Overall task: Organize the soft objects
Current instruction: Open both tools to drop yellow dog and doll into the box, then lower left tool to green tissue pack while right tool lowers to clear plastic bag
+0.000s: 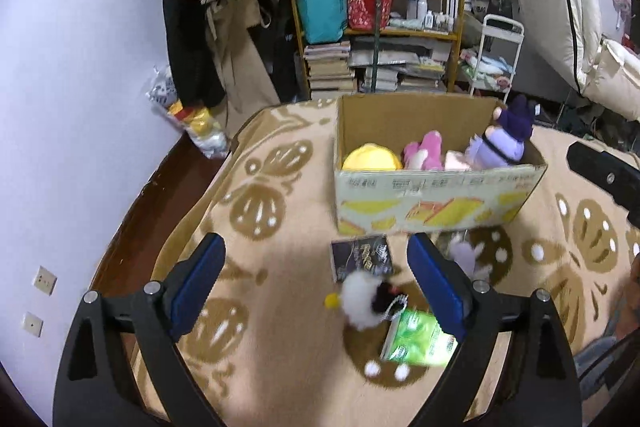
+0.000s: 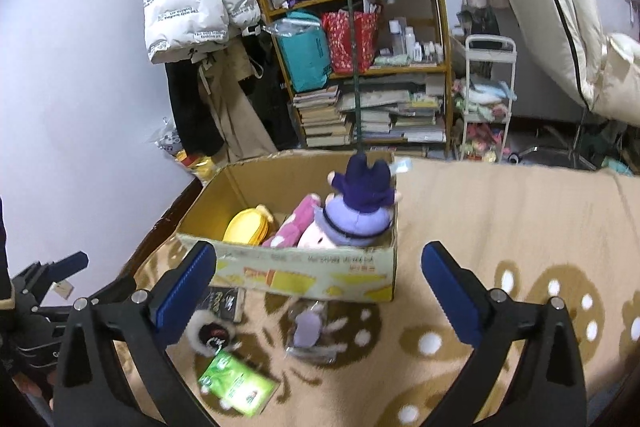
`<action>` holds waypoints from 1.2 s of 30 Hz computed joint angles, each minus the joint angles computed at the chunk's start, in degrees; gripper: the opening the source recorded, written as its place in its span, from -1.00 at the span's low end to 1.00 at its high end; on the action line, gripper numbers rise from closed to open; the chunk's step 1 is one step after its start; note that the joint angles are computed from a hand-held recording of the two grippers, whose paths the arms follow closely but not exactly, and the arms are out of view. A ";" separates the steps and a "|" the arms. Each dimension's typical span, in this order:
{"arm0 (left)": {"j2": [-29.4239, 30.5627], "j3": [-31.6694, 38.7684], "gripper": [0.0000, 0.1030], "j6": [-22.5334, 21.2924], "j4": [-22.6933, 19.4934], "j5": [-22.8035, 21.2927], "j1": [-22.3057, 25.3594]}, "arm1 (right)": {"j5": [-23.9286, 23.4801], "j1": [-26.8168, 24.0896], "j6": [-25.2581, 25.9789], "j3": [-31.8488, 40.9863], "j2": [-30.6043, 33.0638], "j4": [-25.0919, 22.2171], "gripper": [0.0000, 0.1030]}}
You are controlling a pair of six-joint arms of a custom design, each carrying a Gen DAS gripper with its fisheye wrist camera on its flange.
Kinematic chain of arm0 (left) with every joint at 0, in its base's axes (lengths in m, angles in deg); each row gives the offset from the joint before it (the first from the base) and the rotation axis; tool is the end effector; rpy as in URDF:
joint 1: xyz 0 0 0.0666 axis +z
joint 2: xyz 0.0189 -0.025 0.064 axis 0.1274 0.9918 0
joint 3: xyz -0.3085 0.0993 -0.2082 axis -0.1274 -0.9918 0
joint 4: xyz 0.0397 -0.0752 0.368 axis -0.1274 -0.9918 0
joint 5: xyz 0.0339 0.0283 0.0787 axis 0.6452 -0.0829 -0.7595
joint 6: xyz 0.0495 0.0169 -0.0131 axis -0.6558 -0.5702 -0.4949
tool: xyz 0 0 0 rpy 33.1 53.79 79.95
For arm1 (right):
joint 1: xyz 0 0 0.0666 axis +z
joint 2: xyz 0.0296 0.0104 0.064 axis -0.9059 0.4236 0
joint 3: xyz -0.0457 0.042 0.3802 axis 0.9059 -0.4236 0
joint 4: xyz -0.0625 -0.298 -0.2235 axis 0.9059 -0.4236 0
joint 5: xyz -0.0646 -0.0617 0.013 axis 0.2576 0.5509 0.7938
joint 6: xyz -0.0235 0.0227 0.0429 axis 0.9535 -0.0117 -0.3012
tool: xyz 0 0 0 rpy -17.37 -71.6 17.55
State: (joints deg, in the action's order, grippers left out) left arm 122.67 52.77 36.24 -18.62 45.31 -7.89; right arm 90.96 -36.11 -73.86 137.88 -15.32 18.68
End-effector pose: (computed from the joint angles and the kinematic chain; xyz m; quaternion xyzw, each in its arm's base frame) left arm 0.4374 -0.1225 0.5103 0.2547 0.8972 -0.0412 0.3583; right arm 0.3401 0.1659 0.4932 0.2313 0.8682 0.0267 0.4383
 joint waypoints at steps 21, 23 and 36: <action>-1.64 -3.47 0.77 -0.33 -3.52 -0.35 -0.39 | -3.81 0.23 -1.90 0.54 2.22 -4.81 1.00; -1.46 -3.58 0.77 -0.46 -3.63 -0.59 -0.56 | -4.27 -0.03 -2.11 0.48 2.50 -4.83 1.00; -1.57 -6.14 0.77 0.62 -2.52 -4.09 -3.19 | -11.06 -2.43 1.91 0.72 4.65 -4.42 1.00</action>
State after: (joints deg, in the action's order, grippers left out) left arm 121.10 46.64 36.86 -21.13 41.22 -11.08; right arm 79.90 -38.54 -71.95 138.60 -10.67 14.26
